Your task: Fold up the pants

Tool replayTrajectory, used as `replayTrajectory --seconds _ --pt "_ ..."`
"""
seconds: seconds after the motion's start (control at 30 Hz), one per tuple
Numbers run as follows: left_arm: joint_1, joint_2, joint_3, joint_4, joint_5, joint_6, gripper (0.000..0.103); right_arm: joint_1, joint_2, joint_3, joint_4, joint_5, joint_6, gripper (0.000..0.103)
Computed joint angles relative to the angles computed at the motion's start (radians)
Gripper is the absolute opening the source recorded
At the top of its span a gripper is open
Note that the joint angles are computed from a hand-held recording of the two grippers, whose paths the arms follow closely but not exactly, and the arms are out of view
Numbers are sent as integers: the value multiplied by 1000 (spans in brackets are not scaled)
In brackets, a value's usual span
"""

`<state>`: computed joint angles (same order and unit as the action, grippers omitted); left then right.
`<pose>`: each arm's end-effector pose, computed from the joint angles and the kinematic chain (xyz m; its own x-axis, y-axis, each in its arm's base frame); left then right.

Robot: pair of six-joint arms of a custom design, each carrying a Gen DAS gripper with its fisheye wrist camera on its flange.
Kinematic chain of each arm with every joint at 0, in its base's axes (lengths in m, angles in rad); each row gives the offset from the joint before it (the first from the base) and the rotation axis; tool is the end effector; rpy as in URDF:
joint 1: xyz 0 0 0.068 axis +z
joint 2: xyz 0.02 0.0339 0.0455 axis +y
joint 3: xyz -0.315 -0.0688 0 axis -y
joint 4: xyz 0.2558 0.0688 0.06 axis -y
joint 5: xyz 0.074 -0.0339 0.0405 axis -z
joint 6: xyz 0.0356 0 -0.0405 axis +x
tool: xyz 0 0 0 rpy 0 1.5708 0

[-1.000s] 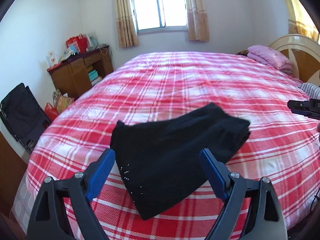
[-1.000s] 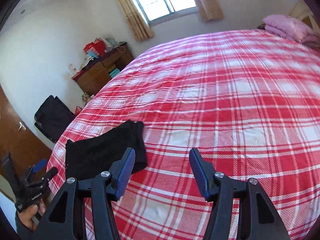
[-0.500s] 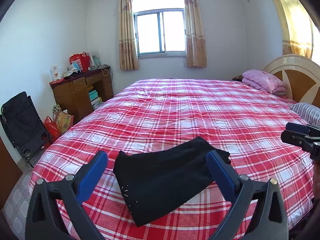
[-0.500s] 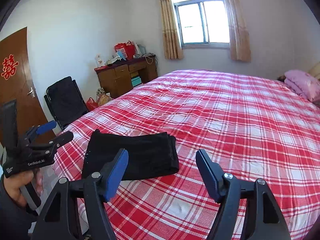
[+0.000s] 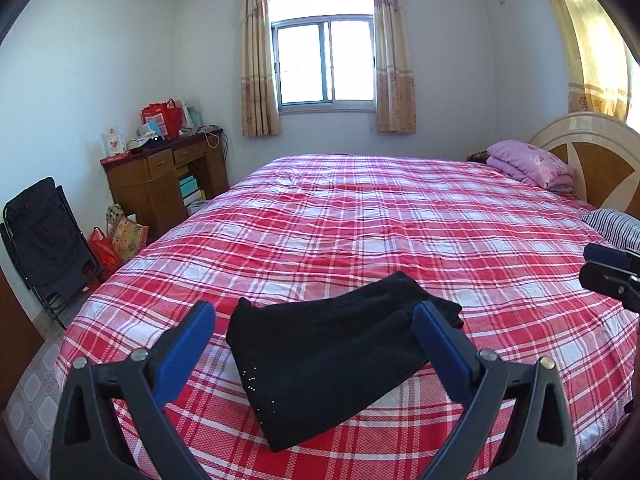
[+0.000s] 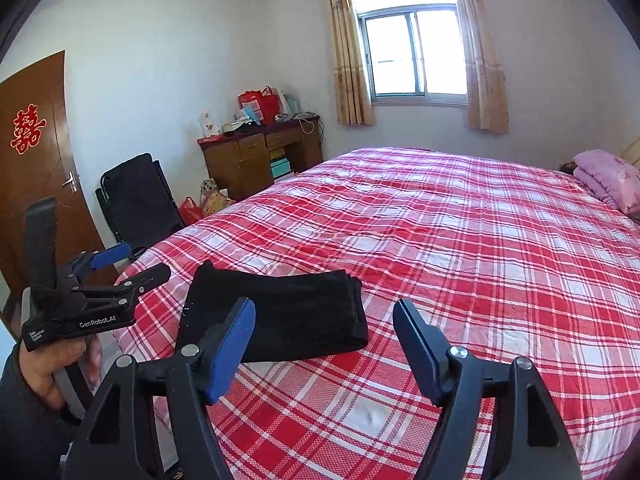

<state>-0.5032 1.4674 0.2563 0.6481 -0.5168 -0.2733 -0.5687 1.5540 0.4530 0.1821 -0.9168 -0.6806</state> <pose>0.2033 -0.0919 0.1525 -0.4646 -0.0121 -0.8854 -0.0750 0.9969 0.0257 0.2192 -0.1065 0.1515 -0.4714 -0.1530 -0.8685 -0.4822 0.8693 0.1086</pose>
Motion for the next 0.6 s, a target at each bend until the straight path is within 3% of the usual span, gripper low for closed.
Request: replayTrajectory --seconds 0.6 --pt "11 -5 -4 4 1 7 103 9 -7 -17 16 16 -19 74"
